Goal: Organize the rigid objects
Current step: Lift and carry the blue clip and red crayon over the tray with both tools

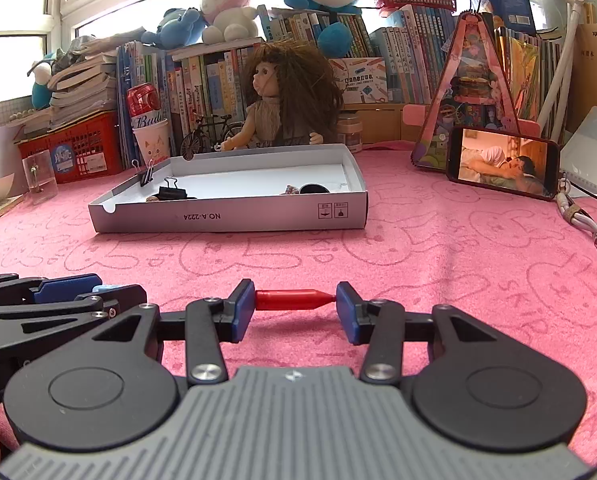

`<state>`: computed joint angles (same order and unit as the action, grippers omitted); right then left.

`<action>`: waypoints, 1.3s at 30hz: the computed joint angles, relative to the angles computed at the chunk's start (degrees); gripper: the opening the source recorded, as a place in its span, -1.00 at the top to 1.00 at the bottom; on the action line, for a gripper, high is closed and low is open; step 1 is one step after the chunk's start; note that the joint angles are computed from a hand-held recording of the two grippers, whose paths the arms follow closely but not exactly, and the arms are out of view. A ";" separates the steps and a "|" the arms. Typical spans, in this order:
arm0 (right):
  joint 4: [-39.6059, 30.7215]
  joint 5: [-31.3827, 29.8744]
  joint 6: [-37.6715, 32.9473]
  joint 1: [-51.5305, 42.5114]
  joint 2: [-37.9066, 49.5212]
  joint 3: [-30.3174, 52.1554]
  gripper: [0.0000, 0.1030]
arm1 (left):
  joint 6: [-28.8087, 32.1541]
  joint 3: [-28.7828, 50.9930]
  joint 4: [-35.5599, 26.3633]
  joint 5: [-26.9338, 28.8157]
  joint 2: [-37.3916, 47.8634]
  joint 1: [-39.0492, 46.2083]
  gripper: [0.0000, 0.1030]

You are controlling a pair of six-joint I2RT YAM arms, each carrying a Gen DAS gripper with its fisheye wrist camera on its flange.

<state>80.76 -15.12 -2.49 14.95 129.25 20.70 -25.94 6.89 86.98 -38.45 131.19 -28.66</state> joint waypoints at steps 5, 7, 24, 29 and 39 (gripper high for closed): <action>0.02 0.16 0.17 0.07 0.00 0.15 0.02 | 0.70 -0.52 0.15 -0.12 -1.31 0.10 0.29; -0.02 0.20 0.21 0.03 -0.09 0.14 0.02 | 0.84 -0.65 0.00 -0.15 -1.76 0.21 0.29; -1.25 0.09 -0.04 -0.04 -1.10 0.55 0.02 | 1.79 -1.42 0.36 1.46 -3.51 3.14 0.29; -1.62 0.15 -0.21 0.13 -1.60 0.82 0.02 | 2.28 -1.43 0.13 1.95 -4.03 3.75 0.29; -3.54 0.02 0.09 0.43 -2.72 2.04 0.02 | 5.80 -1.67 -1.96 4.63 -9.45 8.57 0.29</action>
<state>77.21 -15.10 -2.41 15.38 126.52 22.74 -20.14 5.23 85.02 -33.82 121.74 -20.09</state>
